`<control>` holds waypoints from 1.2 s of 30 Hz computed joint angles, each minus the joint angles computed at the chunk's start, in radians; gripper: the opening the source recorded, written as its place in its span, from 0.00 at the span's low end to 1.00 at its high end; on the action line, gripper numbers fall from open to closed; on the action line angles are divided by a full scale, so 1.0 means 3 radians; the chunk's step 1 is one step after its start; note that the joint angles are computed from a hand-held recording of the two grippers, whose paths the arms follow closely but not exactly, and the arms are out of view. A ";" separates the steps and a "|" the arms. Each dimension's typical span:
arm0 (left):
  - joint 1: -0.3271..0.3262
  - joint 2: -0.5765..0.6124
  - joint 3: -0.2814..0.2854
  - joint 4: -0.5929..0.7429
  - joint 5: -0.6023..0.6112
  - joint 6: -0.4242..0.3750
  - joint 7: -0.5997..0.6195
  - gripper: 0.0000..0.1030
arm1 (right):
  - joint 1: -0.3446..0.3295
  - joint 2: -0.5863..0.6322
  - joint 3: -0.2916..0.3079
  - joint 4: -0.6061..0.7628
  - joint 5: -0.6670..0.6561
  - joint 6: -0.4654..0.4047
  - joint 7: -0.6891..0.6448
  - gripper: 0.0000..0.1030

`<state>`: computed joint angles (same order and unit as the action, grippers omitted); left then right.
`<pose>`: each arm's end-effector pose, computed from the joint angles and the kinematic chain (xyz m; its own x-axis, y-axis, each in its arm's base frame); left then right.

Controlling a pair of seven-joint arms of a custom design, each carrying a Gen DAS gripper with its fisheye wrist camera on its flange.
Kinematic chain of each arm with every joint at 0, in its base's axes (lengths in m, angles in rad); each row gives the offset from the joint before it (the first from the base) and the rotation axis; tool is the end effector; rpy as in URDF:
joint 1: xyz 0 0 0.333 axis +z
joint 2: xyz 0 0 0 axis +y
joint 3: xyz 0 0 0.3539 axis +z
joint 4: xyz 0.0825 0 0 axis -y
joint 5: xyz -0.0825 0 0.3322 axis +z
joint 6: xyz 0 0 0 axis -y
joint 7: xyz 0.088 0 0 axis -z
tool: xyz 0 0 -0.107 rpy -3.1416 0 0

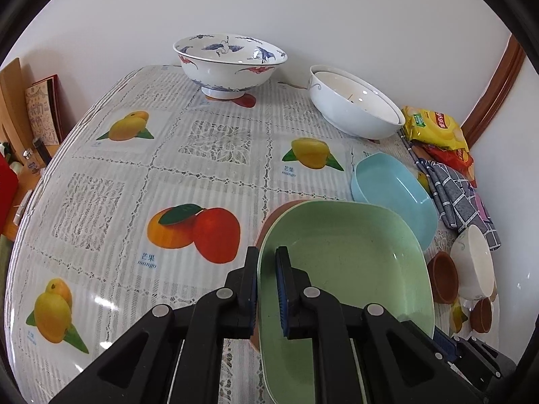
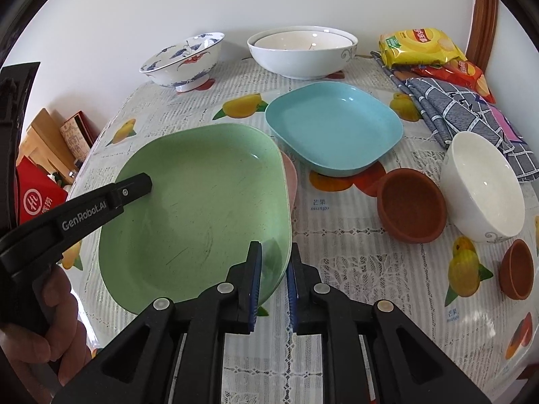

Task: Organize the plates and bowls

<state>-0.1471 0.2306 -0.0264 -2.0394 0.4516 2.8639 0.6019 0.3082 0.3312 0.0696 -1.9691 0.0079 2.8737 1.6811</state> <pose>0.5849 -0.1258 0.4645 0.3190 -0.9227 0.2165 -0.7429 -0.3853 -0.5474 0.5853 0.2267 0.4392 0.2713 -0.9585 -0.0881 -0.8237 -0.1839 -0.5363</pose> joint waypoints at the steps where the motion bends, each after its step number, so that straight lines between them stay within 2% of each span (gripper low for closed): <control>1: 0.0003 0.0027 -0.0001 0.0031 -0.0003 -0.0004 0.0012 0.10 | -0.0013 0.0017 0.0012 0.0024 0.0014 -0.0013 -0.0018 0.14; 17: -0.0033 0.0283 0.0048 0.0320 -0.0183 -0.0014 0.0238 0.15 | -0.0104 0.0147 0.0125 0.0209 0.0185 -0.0186 -0.0414 0.22; 22: -0.0086 0.0294 0.0073 0.0410 -0.0123 -0.0241 0.0285 0.15 | -0.0157 0.0153 0.0201 0.0231 0.0327 -0.0280 -0.0613 0.25; 29: -0.0062 0.0214 0.0023 0.0369 -0.0094 -0.0359 0.0288 0.21 | -0.0122 0.0082 0.0156 0.0155 0.0370 -0.0286 -0.0675 0.32; 33: -0.0091 0.0104 0.0032 0.0287 0.0040 -0.0383 0.0159 0.29 | -0.0120 -0.0017 0.0140 0.0053 0.0385 -0.0231 -0.0681 0.33; 36: -0.0094 0.0007 0.0013 0.0217 0.0143 -0.0373 0.0053 0.37 | -0.0106 -0.0105 0.0112 -0.0037 0.0366 -0.0166 -0.0670 0.39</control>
<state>-0.1752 0.2326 -0.0224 -1.9742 0.4944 2.7521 0.6179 0.2764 0.2997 0.1033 -1.9802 0.1176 2.8241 1.4801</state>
